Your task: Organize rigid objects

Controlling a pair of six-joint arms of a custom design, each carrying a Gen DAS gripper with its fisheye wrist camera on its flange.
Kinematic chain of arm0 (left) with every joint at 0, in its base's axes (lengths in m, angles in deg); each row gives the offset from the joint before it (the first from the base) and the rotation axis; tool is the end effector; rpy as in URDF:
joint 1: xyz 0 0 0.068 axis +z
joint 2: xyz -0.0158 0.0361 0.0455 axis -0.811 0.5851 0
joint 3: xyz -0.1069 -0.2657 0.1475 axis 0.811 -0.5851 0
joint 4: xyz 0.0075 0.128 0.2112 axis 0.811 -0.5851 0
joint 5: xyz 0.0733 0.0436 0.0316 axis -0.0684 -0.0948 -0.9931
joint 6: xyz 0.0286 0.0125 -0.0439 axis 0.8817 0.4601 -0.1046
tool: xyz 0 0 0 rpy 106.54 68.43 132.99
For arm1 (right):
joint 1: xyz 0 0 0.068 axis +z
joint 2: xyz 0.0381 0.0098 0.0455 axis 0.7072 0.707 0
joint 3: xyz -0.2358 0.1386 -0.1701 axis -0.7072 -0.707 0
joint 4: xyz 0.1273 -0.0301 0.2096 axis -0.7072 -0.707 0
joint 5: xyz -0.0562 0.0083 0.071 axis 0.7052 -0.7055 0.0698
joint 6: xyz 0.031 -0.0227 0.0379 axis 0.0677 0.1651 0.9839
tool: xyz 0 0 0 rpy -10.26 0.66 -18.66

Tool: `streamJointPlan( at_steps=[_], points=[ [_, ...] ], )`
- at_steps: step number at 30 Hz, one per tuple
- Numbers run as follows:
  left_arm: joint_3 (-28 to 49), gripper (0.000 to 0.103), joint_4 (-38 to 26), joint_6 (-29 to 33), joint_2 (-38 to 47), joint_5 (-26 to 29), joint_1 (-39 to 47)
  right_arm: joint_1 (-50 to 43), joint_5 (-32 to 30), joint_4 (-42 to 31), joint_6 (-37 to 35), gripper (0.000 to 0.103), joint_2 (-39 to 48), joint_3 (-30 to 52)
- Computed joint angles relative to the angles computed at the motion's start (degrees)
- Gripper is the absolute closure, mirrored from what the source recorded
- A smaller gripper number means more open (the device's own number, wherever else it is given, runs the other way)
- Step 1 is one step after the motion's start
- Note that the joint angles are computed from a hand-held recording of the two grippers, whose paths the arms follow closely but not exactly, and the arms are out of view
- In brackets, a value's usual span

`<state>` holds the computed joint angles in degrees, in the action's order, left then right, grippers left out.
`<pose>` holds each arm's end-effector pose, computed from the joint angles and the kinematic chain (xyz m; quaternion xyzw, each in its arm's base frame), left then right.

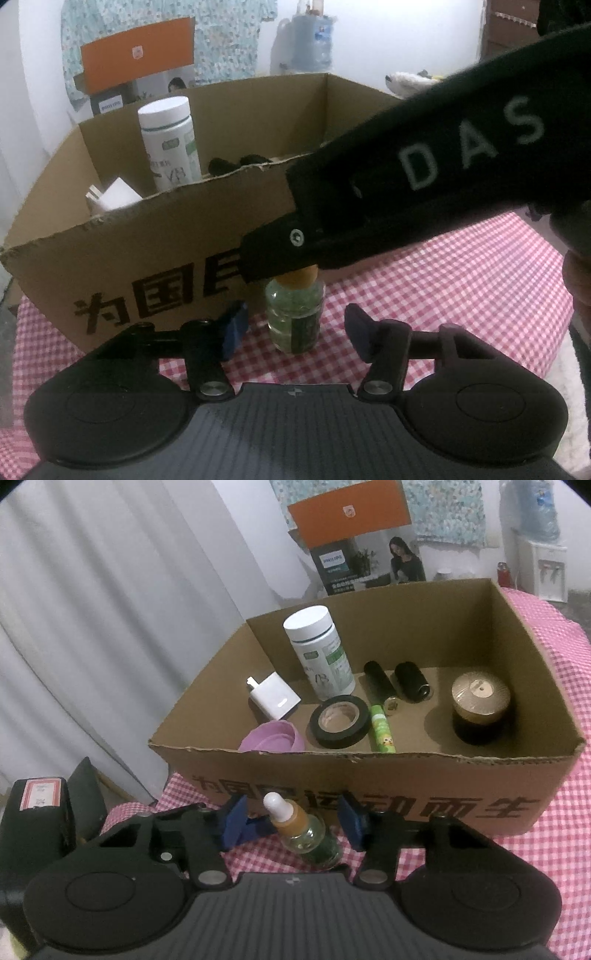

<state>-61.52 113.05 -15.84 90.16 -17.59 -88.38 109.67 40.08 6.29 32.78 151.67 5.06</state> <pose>0.2037 -0.1450 0.0763 0.3588 0.8501 -0.1559 0.3526 0.1307 0.2336 0.0769 0.0579 0.8988 0.2025 0.3845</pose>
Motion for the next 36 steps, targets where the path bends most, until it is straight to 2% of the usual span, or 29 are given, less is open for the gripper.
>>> streamJointPlan(
  at_steps=[2, 4, 7, 22, 36],
  points=[
    [0.5, 0.057, -0.7, -0.3, 0.2, 0.5, 0.2, -0.7, -1.2, 0.9, 0.0, 0.064, 0.7, -0.1],
    [0.5, 0.063, -1.0, -0.7, 0.0, 1.4, 0.4, -1.1, -1.7, 2.0, -0.1, 0.067, 1.3, -0.3],
    [1.7, 0.064, -2.6, -1.0, -0.2, 1.7, 0.2, -0.9, -1.6, 3.1, -0.2, 0.074, 1.4, -0.8],
    [-1.3, 0.066, -1.9, -3.1, -2.1, 1.3, -3.3, 2.7, 0.9, 0.4, 4.4, 0.075, -0.3, -3.0],
    [0.8, 0.066, -4.0, -2.9, -0.8, 1.4, -2.7, 2.9, 1.2, 0.1, 4.8, 0.073, -0.1, -3.0]
  ],
)
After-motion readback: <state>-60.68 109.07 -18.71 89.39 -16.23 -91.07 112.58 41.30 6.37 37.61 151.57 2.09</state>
